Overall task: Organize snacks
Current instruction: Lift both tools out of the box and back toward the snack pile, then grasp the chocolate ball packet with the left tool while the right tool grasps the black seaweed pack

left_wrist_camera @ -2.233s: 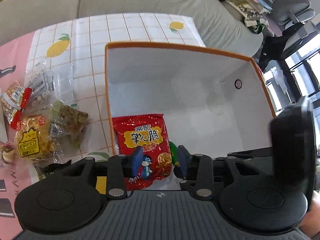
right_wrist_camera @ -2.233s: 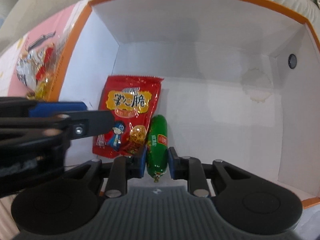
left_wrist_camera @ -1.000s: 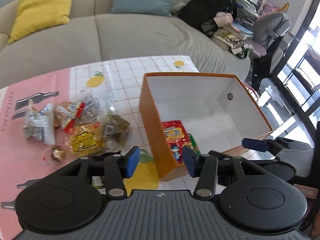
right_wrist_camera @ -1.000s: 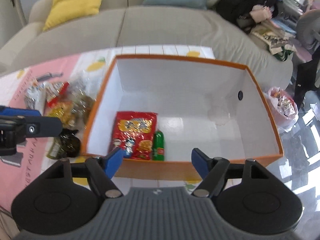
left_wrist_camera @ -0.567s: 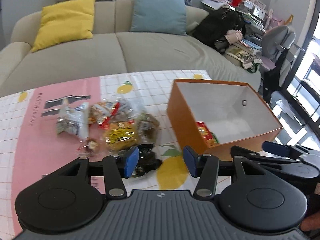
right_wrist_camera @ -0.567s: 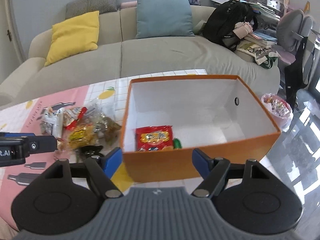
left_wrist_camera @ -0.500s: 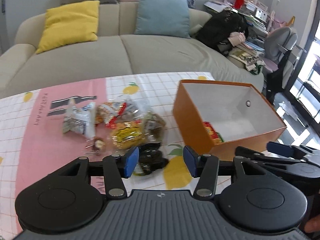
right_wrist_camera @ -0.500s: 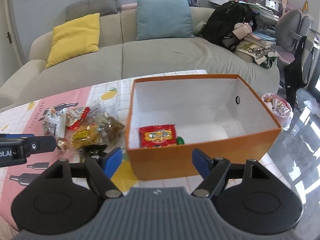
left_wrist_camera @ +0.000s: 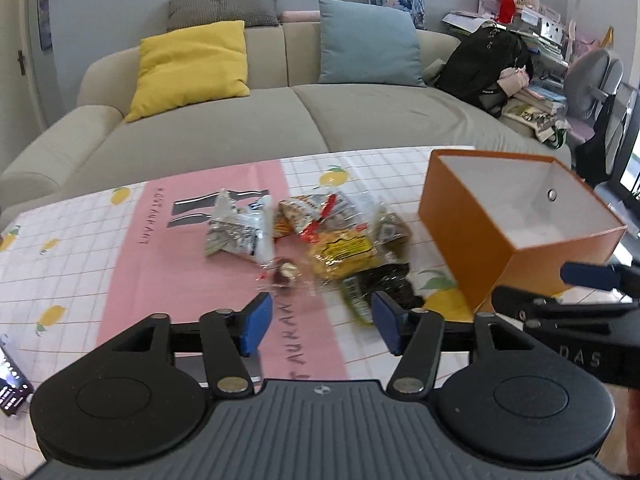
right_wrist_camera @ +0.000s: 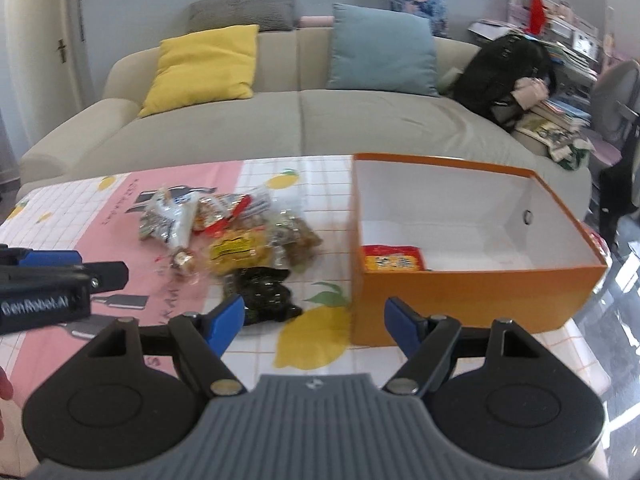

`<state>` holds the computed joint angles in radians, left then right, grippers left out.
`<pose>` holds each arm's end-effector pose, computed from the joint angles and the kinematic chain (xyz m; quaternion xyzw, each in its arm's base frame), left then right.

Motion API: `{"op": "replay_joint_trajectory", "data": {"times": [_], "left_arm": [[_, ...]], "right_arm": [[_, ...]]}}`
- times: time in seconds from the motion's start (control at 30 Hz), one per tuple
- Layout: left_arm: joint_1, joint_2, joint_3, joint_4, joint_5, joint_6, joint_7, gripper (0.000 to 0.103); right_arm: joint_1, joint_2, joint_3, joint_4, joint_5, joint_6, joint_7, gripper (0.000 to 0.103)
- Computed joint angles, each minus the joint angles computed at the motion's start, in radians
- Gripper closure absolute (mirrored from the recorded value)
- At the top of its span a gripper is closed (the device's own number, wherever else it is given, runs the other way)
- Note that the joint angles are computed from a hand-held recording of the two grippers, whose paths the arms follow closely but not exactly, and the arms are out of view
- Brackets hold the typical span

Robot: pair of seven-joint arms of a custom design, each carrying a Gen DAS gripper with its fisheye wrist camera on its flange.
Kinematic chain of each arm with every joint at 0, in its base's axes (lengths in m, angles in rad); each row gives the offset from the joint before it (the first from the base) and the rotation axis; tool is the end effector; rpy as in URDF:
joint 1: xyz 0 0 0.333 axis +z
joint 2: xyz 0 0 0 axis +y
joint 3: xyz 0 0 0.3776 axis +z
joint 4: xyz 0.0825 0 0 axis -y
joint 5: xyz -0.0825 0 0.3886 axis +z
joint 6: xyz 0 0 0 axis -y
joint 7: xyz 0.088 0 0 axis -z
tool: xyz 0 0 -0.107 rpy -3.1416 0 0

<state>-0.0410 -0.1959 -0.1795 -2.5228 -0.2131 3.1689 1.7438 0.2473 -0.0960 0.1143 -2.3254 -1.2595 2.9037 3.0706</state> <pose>0.4758 -0.0914 0.5048 -0.5816 0.7041 -0.3110 0.2631 0.4598 0.2367 0.4815 -0.6474 0.6370 -0.2827 0.3085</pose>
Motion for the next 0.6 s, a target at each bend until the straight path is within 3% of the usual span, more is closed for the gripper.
{"op": "replay_joint_trajectory", "data": {"times": [0.03,0.23,0.33,0.47,0.6], "left_arm": [[-0.015,0.0,0.019,-0.004,-0.011,-0.001,0.009,0.033],[-0.297,0.019,0.294,0.018,-0.307,-0.048,0.279,0.031],[-0.378,0.039,0.374,0.053,-0.491,-0.084,0.436,0.031],[-0.386,0.083,0.389,0.104,-0.636,-0.114,0.567,0.031],[-0.346,0.145,0.354,0.155,-0.667,-0.112,0.622,0.029]], "right_arm": [[0.003,0.011,0.004,0.008,-0.003,0.0,-0.003,0.028],[0.037,0.08,-0.003,0.051,0.04,0.001,-0.08,0.028],[0.053,0.113,-0.013,0.071,0.035,-0.001,-0.094,0.029],[0.067,0.159,-0.034,0.103,0.041,0.03,-0.13,0.03],[0.083,0.215,-0.055,0.151,0.082,0.045,-0.199,0.034]]}}
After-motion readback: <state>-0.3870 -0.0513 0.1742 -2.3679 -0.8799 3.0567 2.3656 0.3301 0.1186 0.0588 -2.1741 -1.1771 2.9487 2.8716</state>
